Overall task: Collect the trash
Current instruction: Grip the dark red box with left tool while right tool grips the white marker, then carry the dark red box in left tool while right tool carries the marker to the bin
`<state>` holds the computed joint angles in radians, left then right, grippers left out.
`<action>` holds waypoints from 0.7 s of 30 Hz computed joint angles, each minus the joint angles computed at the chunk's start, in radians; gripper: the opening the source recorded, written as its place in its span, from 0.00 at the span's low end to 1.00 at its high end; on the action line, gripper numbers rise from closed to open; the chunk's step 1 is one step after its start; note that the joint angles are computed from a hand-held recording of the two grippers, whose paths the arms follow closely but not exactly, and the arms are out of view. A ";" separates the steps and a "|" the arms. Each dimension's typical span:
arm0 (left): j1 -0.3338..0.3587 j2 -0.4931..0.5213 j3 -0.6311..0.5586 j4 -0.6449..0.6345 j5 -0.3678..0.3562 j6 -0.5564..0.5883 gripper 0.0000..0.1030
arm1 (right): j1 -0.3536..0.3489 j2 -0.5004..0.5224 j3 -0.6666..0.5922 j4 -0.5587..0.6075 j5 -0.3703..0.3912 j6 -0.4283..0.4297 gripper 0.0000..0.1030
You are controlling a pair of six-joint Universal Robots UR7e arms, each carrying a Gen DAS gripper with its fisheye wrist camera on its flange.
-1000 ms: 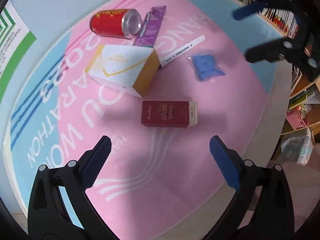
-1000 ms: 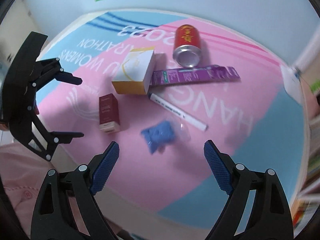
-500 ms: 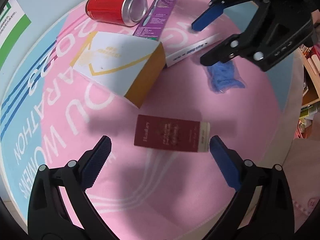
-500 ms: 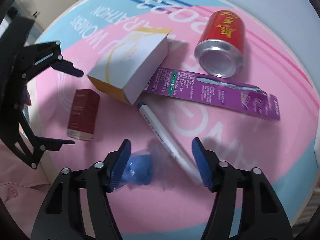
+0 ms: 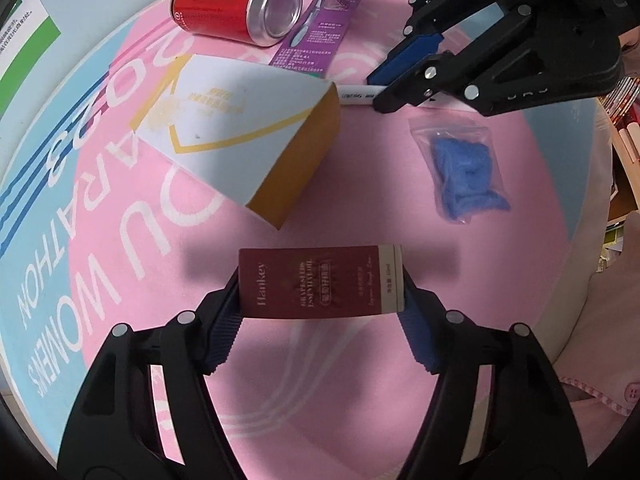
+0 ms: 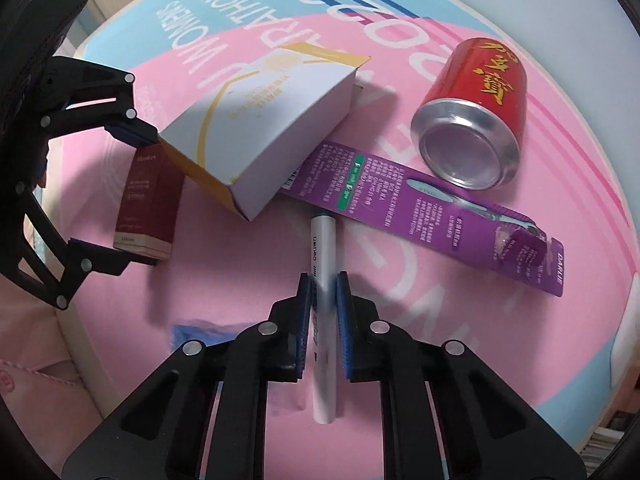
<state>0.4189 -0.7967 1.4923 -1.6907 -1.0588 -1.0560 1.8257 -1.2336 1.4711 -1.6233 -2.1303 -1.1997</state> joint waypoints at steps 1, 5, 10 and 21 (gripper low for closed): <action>-0.004 -0.005 0.000 0.011 0.000 -0.005 0.65 | 0.000 0.000 -0.005 0.004 0.002 0.004 0.13; -0.022 -0.031 0.004 0.044 0.012 -0.028 0.65 | 0.001 -0.010 -0.038 0.014 0.021 0.021 0.13; -0.052 -0.046 0.000 0.076 0.018 -0.023 0.65 | -0.001 -0.017 -0.087 -0.004 0.022 0.046 0.13; -0.076 -0.035 -0.030 0.065 0.040 0.139 0.65 | -0.008 -0.141 -0.035 -0.068 -0.008 0.193 0.13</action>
<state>0.3425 -0.8317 1.4625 -1.6254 -1.0191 -0.9169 1.8173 -1.3749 1.4363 -1.6915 -2.1385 -1.0065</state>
